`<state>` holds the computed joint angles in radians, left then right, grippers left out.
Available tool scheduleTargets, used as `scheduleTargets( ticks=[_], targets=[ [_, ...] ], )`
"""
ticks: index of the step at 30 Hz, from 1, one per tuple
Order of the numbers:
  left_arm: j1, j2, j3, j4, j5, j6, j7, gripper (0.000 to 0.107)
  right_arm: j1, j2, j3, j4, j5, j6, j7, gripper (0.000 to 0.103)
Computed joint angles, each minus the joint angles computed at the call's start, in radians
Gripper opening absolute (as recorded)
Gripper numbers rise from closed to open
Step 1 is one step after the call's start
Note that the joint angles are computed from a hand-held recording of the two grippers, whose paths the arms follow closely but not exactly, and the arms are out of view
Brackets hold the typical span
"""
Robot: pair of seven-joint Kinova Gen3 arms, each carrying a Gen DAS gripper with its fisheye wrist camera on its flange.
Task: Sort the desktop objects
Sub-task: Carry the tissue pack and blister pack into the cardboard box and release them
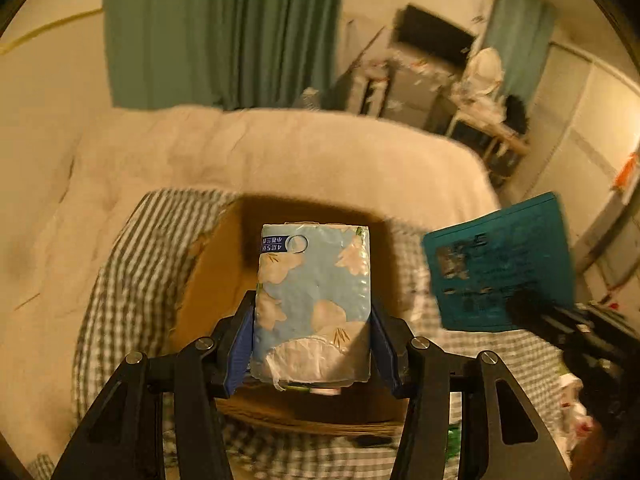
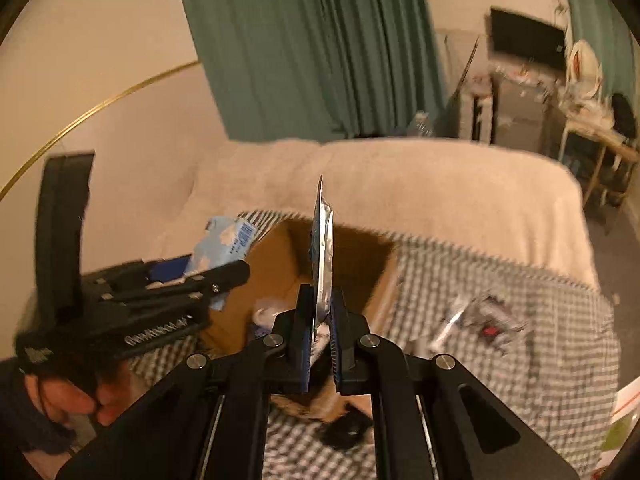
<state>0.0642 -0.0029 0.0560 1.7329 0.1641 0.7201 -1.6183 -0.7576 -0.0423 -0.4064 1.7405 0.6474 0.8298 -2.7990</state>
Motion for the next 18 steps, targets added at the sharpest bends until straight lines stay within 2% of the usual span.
scheduleTargets(
  ticks=[2,5,8,15,17,18],
  targets=[
    [-0.011,0.015,-0.006,0.018,-0.018,-0.022,0.019,0.053,-0.003,0.043,0.007,-0.014,-0.014,-0.016,0.016,0.007],
    [-0.036,0.034,-0.024,0.03,0.019,-0.026,-0.039,0.053,-0.018,0.113,0.036,-0.04,-0.038,-0.031,0.06,0.007],
    [-0.033,0.062,-0.029,0.046,-0.016,-0.046,-0.028,0.053,-0.041,0.159,0.082,-0.04,-0.078,-0.069,0.092,0.007],
    [-0.056,0.114,-0.02,0.048,-0.013,-0.018,-0.01,0.053,-0.035,0.225,0.161,-0.04,-0.195,-0.138,0.196,0.007],
    [-0.054,0.115,-0.016,0.043,-0.016,-0.008,-0.002,0.054,-0.033,0.239,0.174,-0.042,-0.219,-0.149,0.225,0.007],
    [-0.052,0.117,-0.014,0.039,-0.02,0.0,-0.001,0.059,-0.04,0.247,0.179,-0.046,-0.221,-0.15,0.227,0.007]
  ],
)
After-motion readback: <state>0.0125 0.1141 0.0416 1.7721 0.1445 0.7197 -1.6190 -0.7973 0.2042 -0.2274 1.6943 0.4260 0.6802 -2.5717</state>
